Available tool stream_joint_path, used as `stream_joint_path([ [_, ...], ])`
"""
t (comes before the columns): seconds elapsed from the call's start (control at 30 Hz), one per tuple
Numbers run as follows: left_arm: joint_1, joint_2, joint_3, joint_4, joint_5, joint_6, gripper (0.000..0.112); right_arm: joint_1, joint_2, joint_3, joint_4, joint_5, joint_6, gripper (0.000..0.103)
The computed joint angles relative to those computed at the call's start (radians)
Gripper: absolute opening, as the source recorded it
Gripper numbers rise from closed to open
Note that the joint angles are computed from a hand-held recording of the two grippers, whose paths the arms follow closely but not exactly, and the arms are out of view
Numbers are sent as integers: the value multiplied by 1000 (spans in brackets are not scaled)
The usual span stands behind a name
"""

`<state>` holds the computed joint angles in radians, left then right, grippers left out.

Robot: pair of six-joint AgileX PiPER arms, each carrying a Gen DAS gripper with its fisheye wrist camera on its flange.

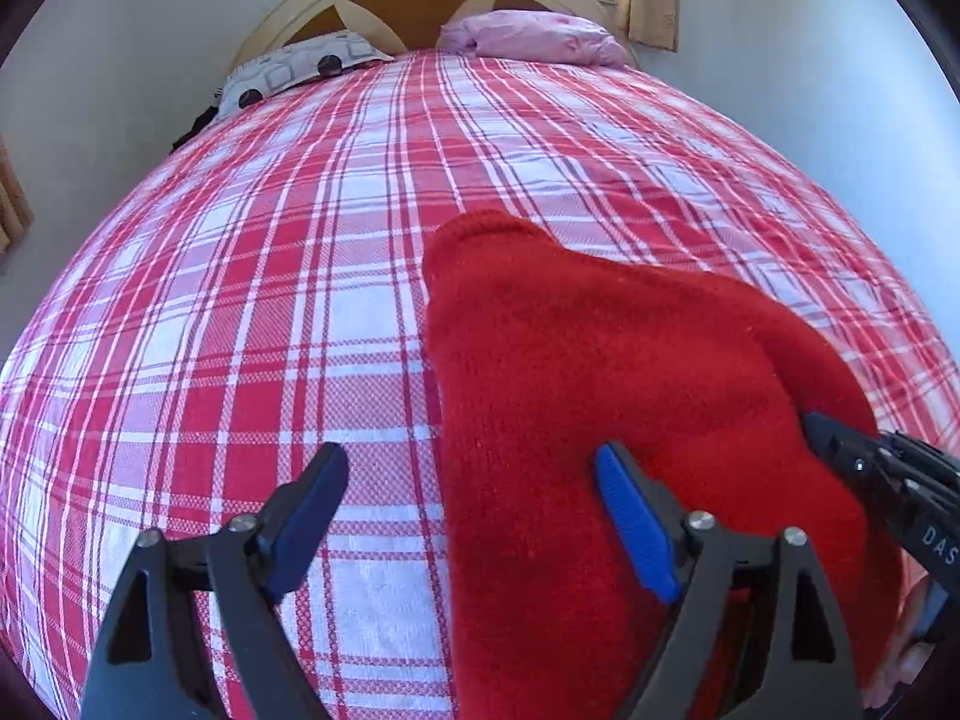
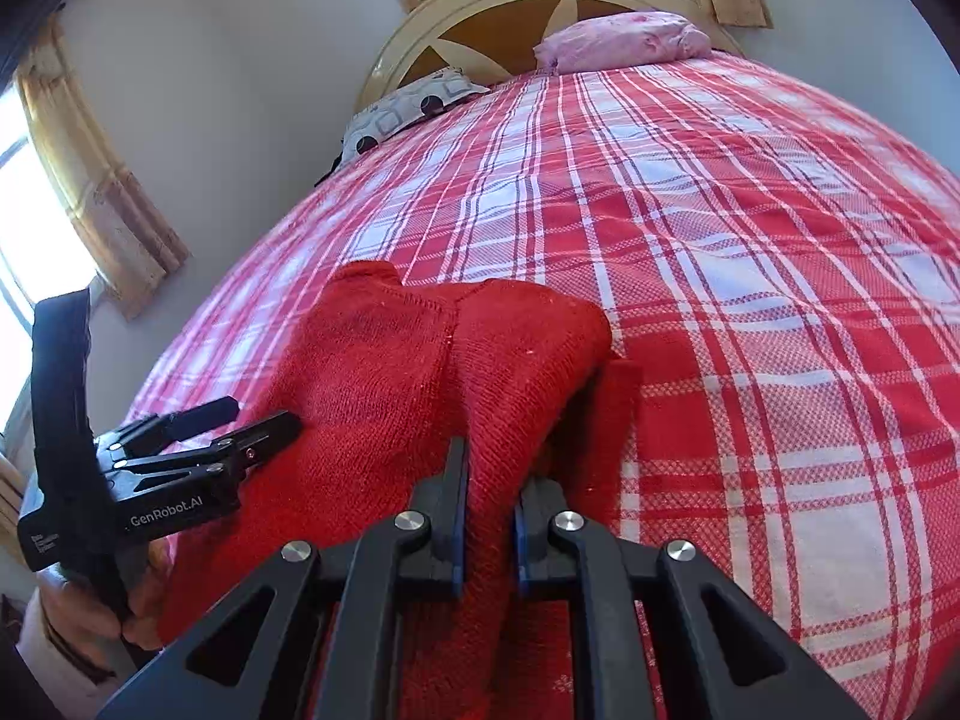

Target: Fold small clothes

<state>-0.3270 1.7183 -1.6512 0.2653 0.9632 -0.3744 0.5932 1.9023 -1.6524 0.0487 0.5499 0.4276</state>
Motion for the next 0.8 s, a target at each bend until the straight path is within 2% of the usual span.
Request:
stream_joint_path([
  [0.1, -9, -3, 23, 31, -10, -19, 96, 3, 3, 5, -3, -7, 25, 12],
  [0.17, 4, -19, 32, 6, -5, 11, 96, 5, -10, 23, -23, -15, 60, 26],
  [0.2, 12, -27, 31, -15, 3, 34, 96, 5, -30, 48, -23, -23, 76, 40],
  [0.23, 23, -42, 36, -40, 11, 60, 96, -3, -53, 78, 13, -37, 63, 47],
  [0.3, 56, -90, 66, -96, 22, 105, 96, -22, -148, 198, 98, -101, 45, 48],
  [0.33, 70, -114, 86, -117, 26, 114, 96, -18, -194, 252, 89, -128, 72, 48],
  [0.43, 113, -199, 177, -200, -6, 142, 96, 39, -326, 402, -132, -199, 322, 48],
  [0.5, 121, -232, 227, -233, -17, 136, 96, 77, -371, 454, -244, -215, 438, 48],
  [0.6, 113, -261, 281, -255, -34, 113, 97, 168, -375, 462, -416, -187, 602, 48],
  [0.7, 93, -280, 308, -229, -49, 76, 97, 218, -330, 433, -439, -159, 605, 48],
  [0.8, 87, -284, 295, -229, -26, 82, 97, 252, -262, 382, -508, -83, 659, 47],
])
